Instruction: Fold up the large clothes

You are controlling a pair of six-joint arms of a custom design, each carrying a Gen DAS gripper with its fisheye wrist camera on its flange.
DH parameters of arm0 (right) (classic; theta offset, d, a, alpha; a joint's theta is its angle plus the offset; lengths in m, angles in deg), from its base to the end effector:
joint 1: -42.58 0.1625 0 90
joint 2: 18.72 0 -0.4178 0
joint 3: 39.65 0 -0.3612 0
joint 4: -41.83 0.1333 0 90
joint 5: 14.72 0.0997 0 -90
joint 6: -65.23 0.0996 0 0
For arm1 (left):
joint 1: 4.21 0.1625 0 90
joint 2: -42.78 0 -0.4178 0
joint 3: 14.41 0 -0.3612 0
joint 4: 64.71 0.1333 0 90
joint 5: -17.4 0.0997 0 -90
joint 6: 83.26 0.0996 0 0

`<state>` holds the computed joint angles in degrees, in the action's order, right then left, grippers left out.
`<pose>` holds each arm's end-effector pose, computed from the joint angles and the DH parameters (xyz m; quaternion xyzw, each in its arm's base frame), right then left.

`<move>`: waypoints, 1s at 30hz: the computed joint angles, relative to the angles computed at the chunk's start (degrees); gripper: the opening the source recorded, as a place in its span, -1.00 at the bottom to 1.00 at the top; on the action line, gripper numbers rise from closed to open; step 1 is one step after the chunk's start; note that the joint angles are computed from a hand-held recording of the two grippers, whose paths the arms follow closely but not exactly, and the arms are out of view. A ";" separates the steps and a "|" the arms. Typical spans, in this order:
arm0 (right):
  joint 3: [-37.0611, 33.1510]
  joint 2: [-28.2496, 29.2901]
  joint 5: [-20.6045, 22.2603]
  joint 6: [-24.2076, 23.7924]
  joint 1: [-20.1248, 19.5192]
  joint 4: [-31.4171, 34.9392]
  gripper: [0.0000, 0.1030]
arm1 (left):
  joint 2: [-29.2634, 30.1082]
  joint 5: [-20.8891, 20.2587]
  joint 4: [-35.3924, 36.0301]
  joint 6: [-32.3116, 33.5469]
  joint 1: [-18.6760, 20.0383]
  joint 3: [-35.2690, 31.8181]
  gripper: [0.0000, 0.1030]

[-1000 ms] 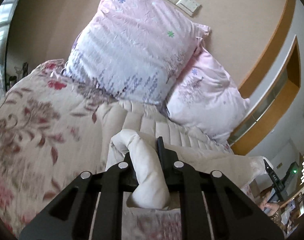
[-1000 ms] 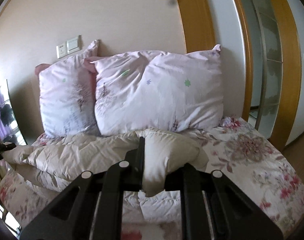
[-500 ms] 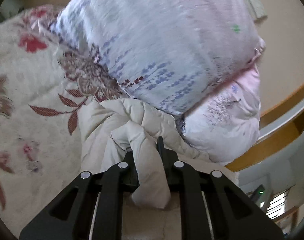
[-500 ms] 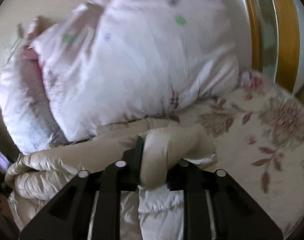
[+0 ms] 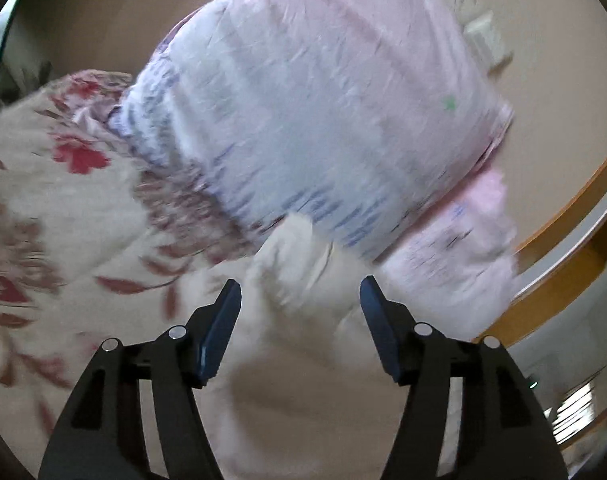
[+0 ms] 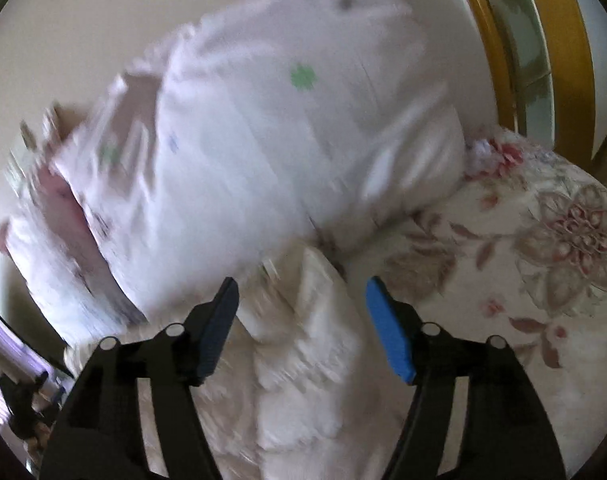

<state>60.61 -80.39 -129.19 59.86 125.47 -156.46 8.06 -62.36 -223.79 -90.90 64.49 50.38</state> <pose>0.0170 -0.6070 0.3670 -0.1333 -0.8001 0.5362 0.2336 -0.1482 -0.7957 0.2061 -0.0821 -0.9357 0.3430 0.0016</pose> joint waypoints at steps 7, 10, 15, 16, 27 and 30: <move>-0.23 0.39 -2.10 3.13 -1.65 9.64 -0.33 | -0.91 5.38 0.20 7.23 -2.47 5.14 0.20; -2.00 2.76 -5.31 1.38 -0.85 8.95 -0.64 | 0.44 11.36 -0.01 10.42 -4.24 5.40 0.20; -6.89 8.12 -14.38 -1.38 0.89 7.36 -0.65 | 2.96 17.60 0.36 10.00 -4.82 4.08 0.20; -8.30 9.89 -17.05 -3.21 1.37 6.33 -0.65 | 3.79 18.87 0.22 9.81 -4.73 3.47 0.20; -11.23 15.50 -25.35 -13.53 3.99 -5.66 -0.43 | 5.50 24.13 -1.88 6.93 -4.94 3.40 0.26; -7.22 13.49 -20.31 -15.25 4.45 -11.71 -0.32 | 4.58 23.01 -4.57 8.90 -5.04 5.04 0.29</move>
